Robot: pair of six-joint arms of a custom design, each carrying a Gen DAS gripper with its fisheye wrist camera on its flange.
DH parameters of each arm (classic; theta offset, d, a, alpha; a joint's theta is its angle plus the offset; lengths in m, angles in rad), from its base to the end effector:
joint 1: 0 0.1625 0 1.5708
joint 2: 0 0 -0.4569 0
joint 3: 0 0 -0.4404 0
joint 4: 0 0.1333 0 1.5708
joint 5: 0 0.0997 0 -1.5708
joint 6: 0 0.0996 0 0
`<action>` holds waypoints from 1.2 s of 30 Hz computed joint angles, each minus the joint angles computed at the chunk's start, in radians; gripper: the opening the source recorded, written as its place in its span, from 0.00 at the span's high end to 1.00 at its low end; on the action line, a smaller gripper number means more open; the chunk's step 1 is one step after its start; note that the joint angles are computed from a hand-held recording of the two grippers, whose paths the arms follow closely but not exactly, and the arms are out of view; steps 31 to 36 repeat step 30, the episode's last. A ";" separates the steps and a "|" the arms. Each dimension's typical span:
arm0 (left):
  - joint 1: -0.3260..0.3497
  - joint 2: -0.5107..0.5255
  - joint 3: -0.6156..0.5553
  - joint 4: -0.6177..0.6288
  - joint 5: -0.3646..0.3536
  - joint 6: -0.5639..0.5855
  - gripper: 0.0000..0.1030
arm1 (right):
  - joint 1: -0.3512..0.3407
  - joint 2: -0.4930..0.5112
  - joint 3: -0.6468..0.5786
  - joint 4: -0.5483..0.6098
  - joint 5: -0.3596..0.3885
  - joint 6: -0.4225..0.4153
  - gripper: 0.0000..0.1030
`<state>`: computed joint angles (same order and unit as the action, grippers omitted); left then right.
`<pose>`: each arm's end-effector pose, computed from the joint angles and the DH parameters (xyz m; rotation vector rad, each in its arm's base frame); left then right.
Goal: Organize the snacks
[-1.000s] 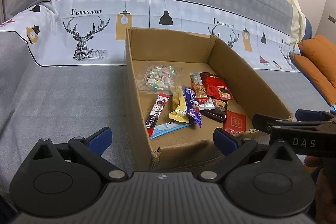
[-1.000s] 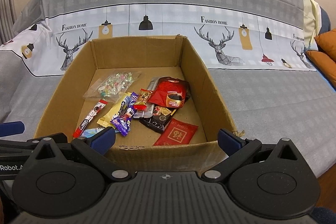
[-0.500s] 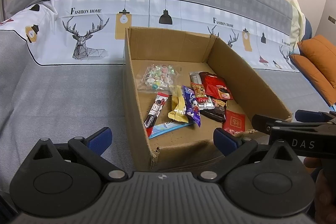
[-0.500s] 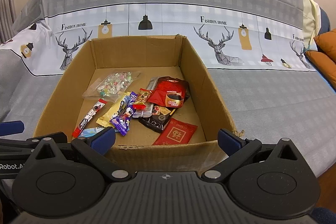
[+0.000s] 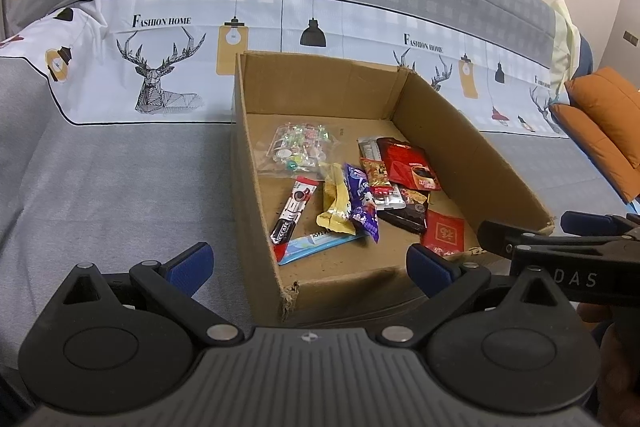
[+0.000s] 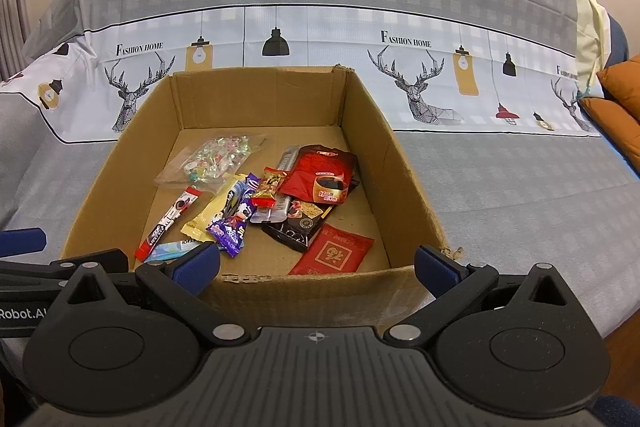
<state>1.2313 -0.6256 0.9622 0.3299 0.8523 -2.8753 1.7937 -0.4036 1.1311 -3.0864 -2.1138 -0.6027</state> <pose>-0.0734 -0.8049 0.1599 0.2774 2.2540 -1.1151 0.2743 -0.8400 0.0596 0.6924 -2.2580 0.8347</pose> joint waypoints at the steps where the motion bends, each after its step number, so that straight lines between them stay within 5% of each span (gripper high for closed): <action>1: 0.001 0.001 -0.002 0.001 0.002 0.001 0.00 | 0.000 0.000 0.000 0.000 0.000 0.000 0.00; 36: 0.006 -0.001 0.008 -0.029 0.020 0.031 0.00 | -0.001 0.005 -0.004 -0.010 -0.003 0.005 0.00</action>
